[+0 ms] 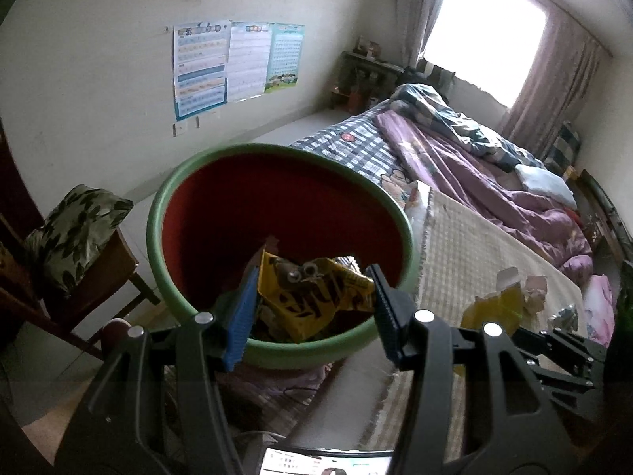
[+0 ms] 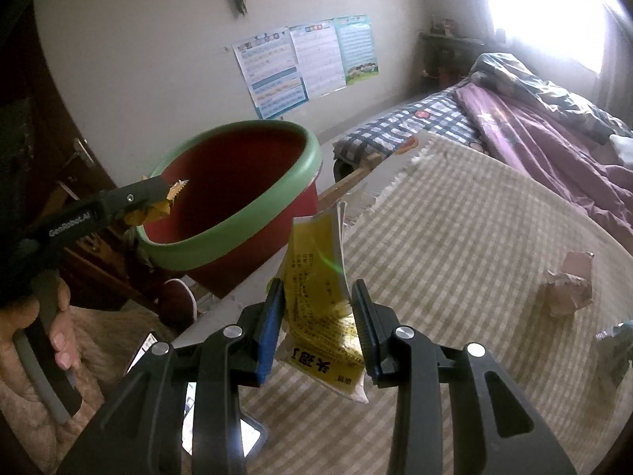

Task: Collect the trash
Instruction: 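Carry gold chip bag and yellow paper over the red bin with both tools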

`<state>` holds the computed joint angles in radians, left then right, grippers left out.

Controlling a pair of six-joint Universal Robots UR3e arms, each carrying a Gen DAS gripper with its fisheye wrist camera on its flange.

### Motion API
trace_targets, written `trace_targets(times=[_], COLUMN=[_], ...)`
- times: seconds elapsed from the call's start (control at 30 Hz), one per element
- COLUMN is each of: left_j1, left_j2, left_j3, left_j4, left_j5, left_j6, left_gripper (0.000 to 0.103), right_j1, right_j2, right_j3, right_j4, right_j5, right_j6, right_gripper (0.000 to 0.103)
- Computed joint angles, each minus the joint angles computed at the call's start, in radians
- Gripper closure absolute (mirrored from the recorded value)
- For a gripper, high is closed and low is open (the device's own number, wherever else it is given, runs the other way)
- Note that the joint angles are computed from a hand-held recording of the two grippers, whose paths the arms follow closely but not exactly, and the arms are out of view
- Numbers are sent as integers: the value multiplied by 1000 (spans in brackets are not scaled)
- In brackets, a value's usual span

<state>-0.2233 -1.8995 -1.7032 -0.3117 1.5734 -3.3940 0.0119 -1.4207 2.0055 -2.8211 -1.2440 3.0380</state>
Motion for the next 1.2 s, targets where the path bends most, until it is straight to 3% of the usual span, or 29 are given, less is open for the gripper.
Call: trace_targets(times=[1.2], left_j1=[69], left_j2=[-56], left_j3=[32], left_j4=[14], left_j5=[10], left_j6=[-7], left_gripper=[51], right_j1=[173], right_j2=[283], right_j3=[-454], right_j4=[41], right_j5=[-19], right_j6=[4], right_gripper=[68])
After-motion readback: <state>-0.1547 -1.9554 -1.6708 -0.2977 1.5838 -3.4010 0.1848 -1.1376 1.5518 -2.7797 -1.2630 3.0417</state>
